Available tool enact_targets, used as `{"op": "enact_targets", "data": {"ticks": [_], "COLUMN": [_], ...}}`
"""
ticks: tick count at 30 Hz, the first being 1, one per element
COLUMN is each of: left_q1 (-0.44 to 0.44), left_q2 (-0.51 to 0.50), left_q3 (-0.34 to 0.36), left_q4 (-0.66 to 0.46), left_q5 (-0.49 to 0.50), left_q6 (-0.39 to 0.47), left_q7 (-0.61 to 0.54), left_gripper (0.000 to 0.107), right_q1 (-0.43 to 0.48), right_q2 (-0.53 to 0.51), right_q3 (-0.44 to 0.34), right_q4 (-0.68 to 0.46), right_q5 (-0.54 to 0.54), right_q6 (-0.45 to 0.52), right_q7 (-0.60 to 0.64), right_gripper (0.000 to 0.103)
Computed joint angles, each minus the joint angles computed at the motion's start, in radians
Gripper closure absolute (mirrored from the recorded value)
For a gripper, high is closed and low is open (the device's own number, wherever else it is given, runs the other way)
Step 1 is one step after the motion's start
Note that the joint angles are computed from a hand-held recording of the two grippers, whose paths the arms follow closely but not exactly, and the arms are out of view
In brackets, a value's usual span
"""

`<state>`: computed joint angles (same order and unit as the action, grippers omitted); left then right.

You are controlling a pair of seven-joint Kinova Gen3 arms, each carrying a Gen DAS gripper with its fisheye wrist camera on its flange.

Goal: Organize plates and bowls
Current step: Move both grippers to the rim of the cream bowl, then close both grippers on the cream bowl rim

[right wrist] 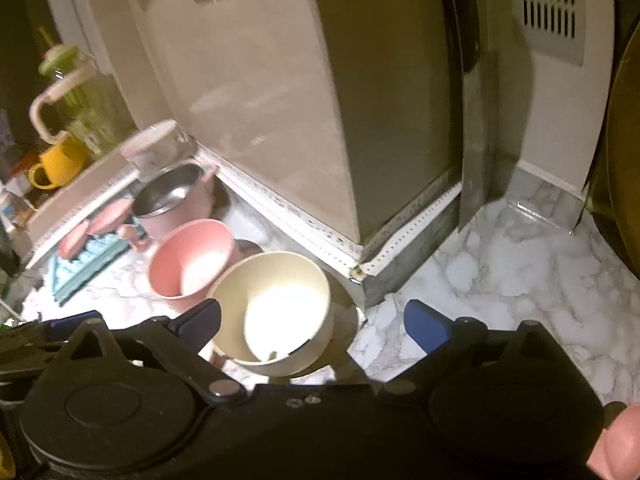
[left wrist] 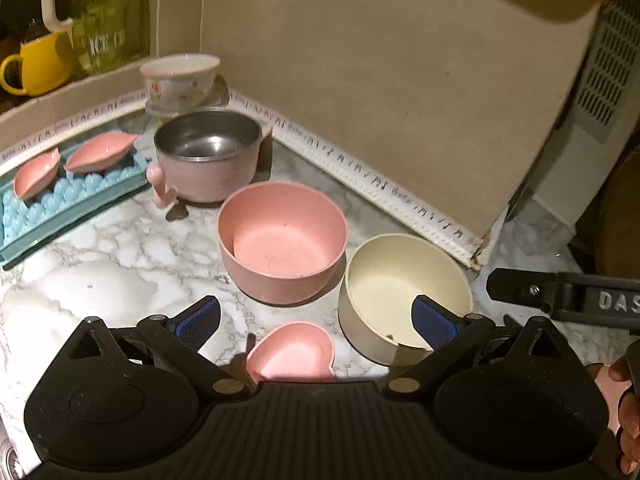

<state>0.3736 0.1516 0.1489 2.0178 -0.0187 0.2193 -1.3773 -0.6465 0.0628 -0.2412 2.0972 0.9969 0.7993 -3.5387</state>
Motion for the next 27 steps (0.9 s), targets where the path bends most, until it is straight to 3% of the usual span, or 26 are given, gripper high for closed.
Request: {"op": "enact_targets", "data": {"ticks": [6, 9, 10, 13, 14, 16, 19, 23, 27], "left_q1": [0.055, 0.005, -0.015, -0.017, -0.020, -0.029, -0.018, -0.008, 0.001], "left_q2": [0.056, 0.097, 0.109, 0.140, 0.148, 0.169, 0.196, 0.209, 0.235], "left_q3": [-0.042, 0.004, 0.021, 0.020, 0.021, 0.029, 0.021, 0.020, 0.012], "left_q4": [-0.061, -0.126, -0.145, -0.200, -0.213, -0.244, -0.283, -0.297, -0.342], "left_q5": [-0.054, 0.003, 0.033, 0.062, 0.074, 0.096, 0.104, 0.110, 0.106], "left_q6": [0.058, 0.143, 0.168, 0.239, 0.253, 0.290, 0.336, 0.347, 0.407], "left_q7": [0.089, 0.059, 0.037, 0.044, 0.042, 0.030, 0.038, 0.038, 0.055], "left_gripper": [0.006, 0.007, 0.012, 0.016, 0.020, 0.039, 0.048, 0.053, 0.072], "right_q1": [0.098, 0.130, 0.137, 0.151, 0.158, 0.168, 0.169, 0.177, 0.181], "right_q2": [0.027, 0.040, 0.044, 0.050, 0.051, 0.052, 0.058, 0.065, 0.082], "right_q3": [0.066, 0.088, 0.093, 0.109, 0.114, 0.122, 0.130, 0.136, 0.141], "right_q4": [-0.032, -0.042, -0.043, -0.047, -0.048, -0.048, -0.054, -0.066, -0.090], "right_q5": [-0.178, -0.255, -0.274, -0.322, -0.340, -0.371, -0.391, -0.444, -0.499], "right_q6": [-0.131, -0.175, -0.187, -0.213, -0.224, -0.244, -0.252, -0.257, -0.239], "right_q7": [0.190, 0.276, 0.298, 0.358, 0.378, 0.419, 0.452, 0.524, 0.591], "right_gripper": [0.025, 0.029, 0.031, 0.040, 0.045, 0.053, 0.057, 0.066, 0.076]}}
